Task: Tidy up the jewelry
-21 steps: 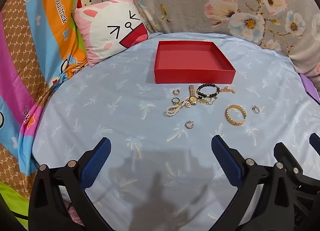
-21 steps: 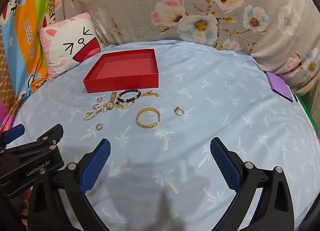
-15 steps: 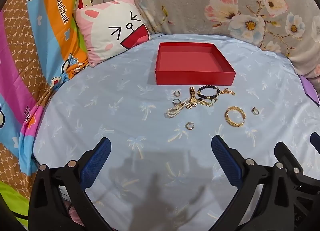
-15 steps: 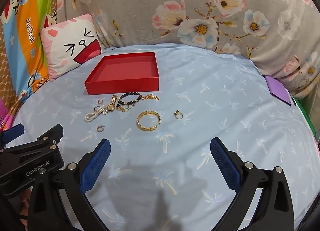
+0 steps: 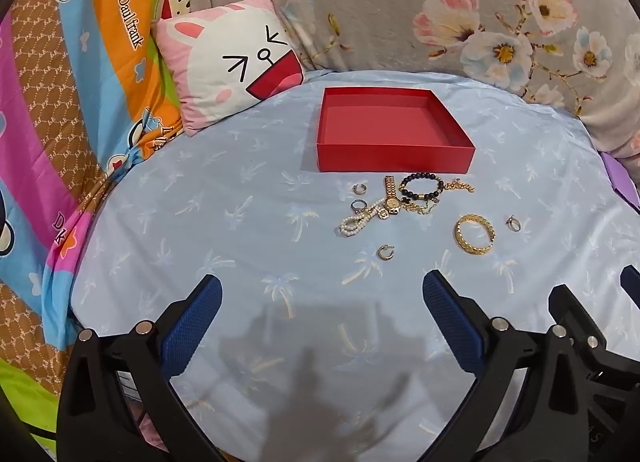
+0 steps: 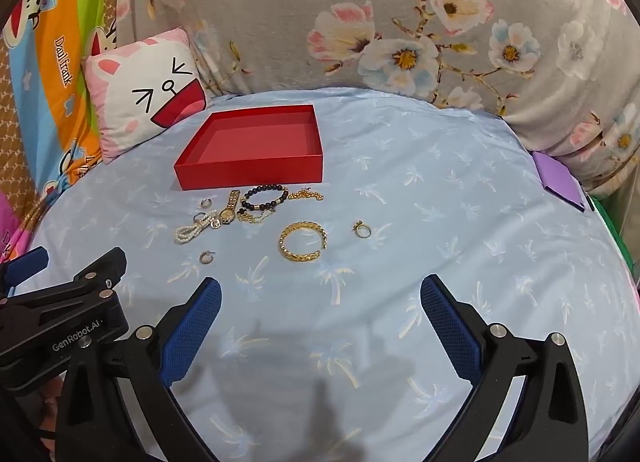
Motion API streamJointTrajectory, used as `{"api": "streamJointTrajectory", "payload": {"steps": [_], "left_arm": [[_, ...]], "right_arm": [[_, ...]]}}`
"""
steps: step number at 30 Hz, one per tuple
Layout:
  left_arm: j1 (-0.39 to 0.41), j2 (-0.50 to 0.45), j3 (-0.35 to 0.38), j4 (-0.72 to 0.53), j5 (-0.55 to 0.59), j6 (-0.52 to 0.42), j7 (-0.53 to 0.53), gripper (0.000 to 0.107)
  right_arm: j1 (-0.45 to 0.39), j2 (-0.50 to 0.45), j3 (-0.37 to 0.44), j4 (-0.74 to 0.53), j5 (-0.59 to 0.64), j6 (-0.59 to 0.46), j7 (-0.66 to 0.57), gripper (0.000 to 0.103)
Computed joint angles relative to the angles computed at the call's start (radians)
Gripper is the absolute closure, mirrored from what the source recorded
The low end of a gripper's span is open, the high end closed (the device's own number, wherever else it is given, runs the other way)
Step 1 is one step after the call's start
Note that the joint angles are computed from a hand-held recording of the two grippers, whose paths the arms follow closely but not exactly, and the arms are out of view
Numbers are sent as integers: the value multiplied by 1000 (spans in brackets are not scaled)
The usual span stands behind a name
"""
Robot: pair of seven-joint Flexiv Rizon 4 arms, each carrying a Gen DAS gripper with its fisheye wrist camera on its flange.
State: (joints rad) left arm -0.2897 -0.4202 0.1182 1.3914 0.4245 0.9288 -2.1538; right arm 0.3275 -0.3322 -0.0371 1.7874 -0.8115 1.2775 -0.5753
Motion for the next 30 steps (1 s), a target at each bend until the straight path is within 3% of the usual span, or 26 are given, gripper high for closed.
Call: {"api": "streamJointTrajectory", "payload": {"steps": [30], "left_arm": [[9, -3, 2, -7, 6, -8, -4, 9]], "right_arm": [[10, -15, 0, -9, 14, 7, -1, 5]]}}
